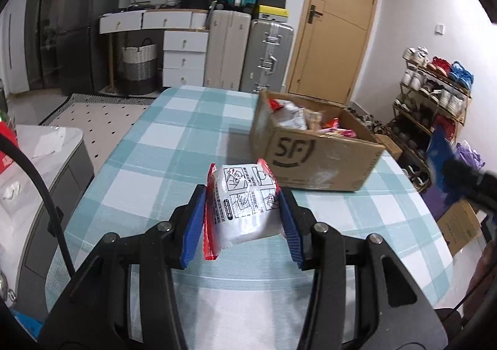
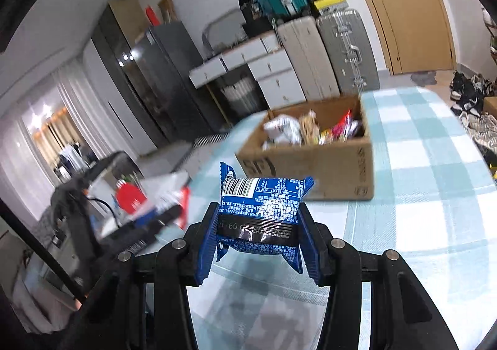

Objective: Organize snacks
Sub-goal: 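Carry the wafer pack and Oreo pack over the box with both grippers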

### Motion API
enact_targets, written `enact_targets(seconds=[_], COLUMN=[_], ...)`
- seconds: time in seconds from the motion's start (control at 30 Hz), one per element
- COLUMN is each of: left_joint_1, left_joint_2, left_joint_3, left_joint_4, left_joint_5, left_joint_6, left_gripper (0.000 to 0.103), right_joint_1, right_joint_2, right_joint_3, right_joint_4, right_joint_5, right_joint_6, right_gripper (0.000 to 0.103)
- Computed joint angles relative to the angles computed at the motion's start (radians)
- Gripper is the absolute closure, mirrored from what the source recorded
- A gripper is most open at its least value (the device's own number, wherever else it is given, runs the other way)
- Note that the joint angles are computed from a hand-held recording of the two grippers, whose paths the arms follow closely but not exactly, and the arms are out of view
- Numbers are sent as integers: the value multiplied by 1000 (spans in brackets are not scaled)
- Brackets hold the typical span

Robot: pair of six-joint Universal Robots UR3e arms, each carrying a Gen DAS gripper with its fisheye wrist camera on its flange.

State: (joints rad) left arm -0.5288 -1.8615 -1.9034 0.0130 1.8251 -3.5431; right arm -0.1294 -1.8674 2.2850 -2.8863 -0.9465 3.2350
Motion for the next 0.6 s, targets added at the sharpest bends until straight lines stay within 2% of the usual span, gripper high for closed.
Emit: enact_targets(seconds=[0.1, 0.23, 0.27, 0.5, 0.53, 0.6], left_joint_1=[-5, -18, -11, 21, 22, 15], left_joint_2=[26, 50, 57, 7, -18, -80], left_joint_3=[50, 151, 180, 520, 591, 745], left_joint_4=[-73, -174, -212, -507, -549, -642], left_joint_5=[-39, -57, -81, -196, -196, -188], left_joint_6=[-6, 30, 36, 94, 109, 131], left_gripper=[59, 59, 59, 59, 59, 59], right_joint_1=[-116, -219, -200, -369, -364, -290], right_joint_2=[-158, -288, -276, -345, -320, -234], right_joint_3=[-11, -85, -93, -284, -321, -418], right_joint_4=[171, 372, 345, 639, 637, 573], right_joint_5=[103, 179, 170, 349, 347, 259], right_joint_6=[-47, -121, -102, -180, -175, -156], right_gripper=[55, 55, 55, 55, 55, 55])
